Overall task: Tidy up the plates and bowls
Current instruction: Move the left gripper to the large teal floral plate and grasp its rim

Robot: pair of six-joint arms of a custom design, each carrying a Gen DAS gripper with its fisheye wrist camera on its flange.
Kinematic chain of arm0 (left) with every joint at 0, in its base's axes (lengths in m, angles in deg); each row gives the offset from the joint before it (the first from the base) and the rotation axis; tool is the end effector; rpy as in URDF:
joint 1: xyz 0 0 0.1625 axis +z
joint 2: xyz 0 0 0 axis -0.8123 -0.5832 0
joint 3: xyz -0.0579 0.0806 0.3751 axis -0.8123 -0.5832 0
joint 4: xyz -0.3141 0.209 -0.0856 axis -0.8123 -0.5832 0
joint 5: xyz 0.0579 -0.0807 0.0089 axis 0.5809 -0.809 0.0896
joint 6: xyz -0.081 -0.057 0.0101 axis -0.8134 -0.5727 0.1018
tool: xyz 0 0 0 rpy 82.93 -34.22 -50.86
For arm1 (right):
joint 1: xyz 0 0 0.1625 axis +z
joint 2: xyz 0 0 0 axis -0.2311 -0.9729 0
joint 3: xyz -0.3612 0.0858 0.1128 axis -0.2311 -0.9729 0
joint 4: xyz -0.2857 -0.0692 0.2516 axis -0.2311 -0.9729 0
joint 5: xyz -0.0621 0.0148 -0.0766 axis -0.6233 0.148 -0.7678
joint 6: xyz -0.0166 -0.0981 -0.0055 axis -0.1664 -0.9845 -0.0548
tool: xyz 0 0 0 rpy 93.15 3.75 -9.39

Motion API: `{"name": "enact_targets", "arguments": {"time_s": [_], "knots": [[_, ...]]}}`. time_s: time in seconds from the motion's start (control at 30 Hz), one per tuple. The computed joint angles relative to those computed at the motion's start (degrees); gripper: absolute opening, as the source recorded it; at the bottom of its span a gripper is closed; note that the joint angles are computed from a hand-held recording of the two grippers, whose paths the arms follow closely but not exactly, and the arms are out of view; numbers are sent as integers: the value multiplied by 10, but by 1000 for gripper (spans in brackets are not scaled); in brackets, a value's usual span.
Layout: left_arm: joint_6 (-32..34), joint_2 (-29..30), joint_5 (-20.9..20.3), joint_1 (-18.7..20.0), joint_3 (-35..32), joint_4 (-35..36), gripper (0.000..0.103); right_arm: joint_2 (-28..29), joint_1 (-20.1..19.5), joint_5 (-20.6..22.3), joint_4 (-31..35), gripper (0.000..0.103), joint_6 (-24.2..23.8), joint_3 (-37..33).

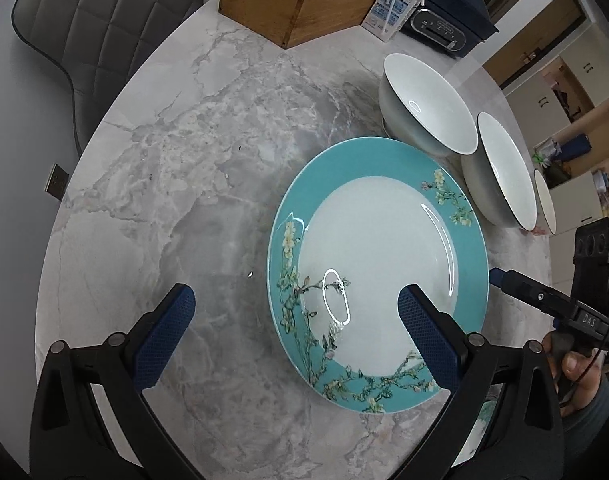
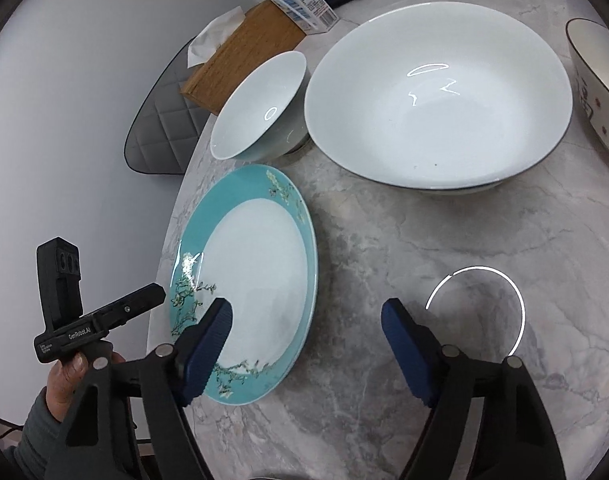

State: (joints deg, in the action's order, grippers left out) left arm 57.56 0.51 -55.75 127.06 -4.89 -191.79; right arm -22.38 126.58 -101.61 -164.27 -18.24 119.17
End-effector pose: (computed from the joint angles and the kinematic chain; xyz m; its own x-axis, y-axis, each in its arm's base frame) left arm 0.0017 -0.6033 0.4115 -0.8820 0.1220 -0.4552 0.2427 0.9455 -0.2169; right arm 0.3499 -0.5495 0.0567 -0.9857 -0.0186 0.1677 -0.0799 0.9270 -0.3664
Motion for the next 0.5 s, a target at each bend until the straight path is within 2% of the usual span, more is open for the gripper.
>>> {"name": "enact_targets", "arguments": {"time_s": [0.03,0.1,0.17,0.3,0.37,0.4,0.47,0.5], "knots": [[4,6,0,1,-4,2,99,1,-3,1,2,75,-2,-3],[6,14,6,2,-8,5,82,7,-8,8,12,71,2,-12],[1,27,7,6,-22,24,60,13,-11,9,26,67,0,-24],[3,42,-4,16,-36,35,46,20,-13,12,31,63,-5,-32],[-3,47,-11,20,-43,42,29,23,-13,10,40,60,-9,-39],[-3,46,-11,21,-39,35,28,26,-13,9,48,58,-10,-46],[-8,48,-10,22,-42,41,17,31,-12,11,66,51,-10,-57],[-8,50,-9,23,-43,41,17,33,-11,9,76,44,-10,-62]]}}
